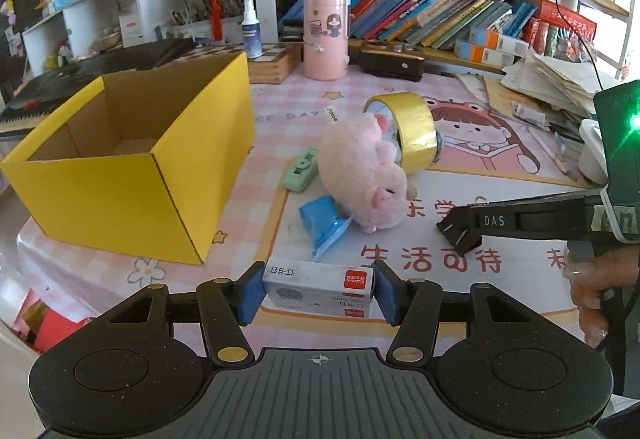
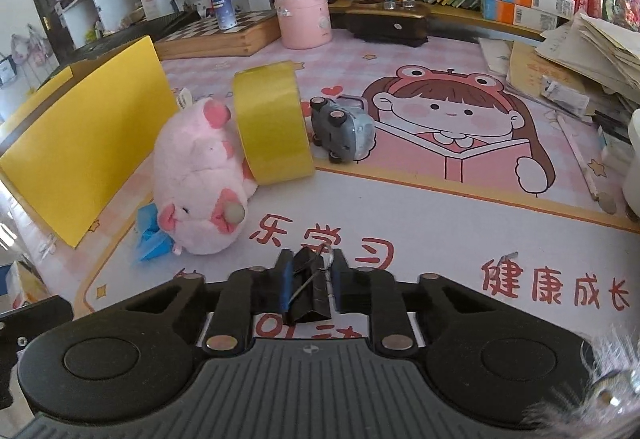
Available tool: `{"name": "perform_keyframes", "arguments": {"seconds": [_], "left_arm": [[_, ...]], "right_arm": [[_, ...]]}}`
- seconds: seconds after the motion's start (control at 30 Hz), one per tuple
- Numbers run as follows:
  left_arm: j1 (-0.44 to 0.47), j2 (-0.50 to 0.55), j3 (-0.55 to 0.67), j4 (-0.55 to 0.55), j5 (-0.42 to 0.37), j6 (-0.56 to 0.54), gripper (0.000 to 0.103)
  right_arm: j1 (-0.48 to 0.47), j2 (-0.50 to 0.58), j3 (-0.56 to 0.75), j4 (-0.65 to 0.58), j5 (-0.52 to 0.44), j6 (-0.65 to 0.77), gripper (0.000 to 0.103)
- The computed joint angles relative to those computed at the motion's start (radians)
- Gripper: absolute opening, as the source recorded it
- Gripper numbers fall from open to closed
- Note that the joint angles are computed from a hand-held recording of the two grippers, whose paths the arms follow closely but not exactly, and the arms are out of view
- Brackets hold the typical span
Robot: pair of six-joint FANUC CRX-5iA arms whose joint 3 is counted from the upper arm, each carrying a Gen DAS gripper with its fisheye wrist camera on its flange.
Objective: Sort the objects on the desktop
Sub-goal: 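Lift the white-and-red box with the left gripper while the right gripper grasps the black binder clip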
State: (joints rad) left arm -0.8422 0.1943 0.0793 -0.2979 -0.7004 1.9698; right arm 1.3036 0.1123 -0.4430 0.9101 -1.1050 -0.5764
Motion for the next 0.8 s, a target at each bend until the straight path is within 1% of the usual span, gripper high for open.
{"name": "perform_keyframes", "arguments": {"seconds": [0.03, 0.07, 0.1, 0.17, 0.37, 0.6, 0.8], "left_arm": [[-0.002, -0.002, -0.002, -0.004, -0.001, 0.005, 0.055], [-0.004, -0.003, -0.002, -0.008, -0.002, 0.009, 0.055], [-0.005, -0.007, -0.005, -0.012, -0.001, 0.012, 0.055], [-0.006, -0.009, -0.006, -0.013, 0.000, 0.019, 0.055], [-0.008, -0.017, -0.014, -0.013, 0.015, 0.035, 0.055], [-0.005, -0.037, -0.033, -0.010, 0.024, 0.077, 0.055], [-0.001, -0.064, -0.057, -0.026, 0.042, 0.098, 0.055]], "right_arm": [[0.001, -0.002, -0.004, 0.008, -0.001, -0.006, 0.010], [0.004, -0.002, -0.006, 0.020, -0.008, -0.013, 0.007], [0.007, -0.001, -0.003, 0.023, -0.018, -0.006, 0.006], [0.015, -0.006, -0.006, 0.039, -0.027, -0.004, 0.002], [0.045, -0.024, -0.004, 0.049, -0.060, -0.009, 0.002], [0.075, -0.042, 0.008, 0.053, -0.068, -0.006, 0.002], [0.105, -0.023, 0.043, 0.048, -0.098, 0.003, 0.002]]}}
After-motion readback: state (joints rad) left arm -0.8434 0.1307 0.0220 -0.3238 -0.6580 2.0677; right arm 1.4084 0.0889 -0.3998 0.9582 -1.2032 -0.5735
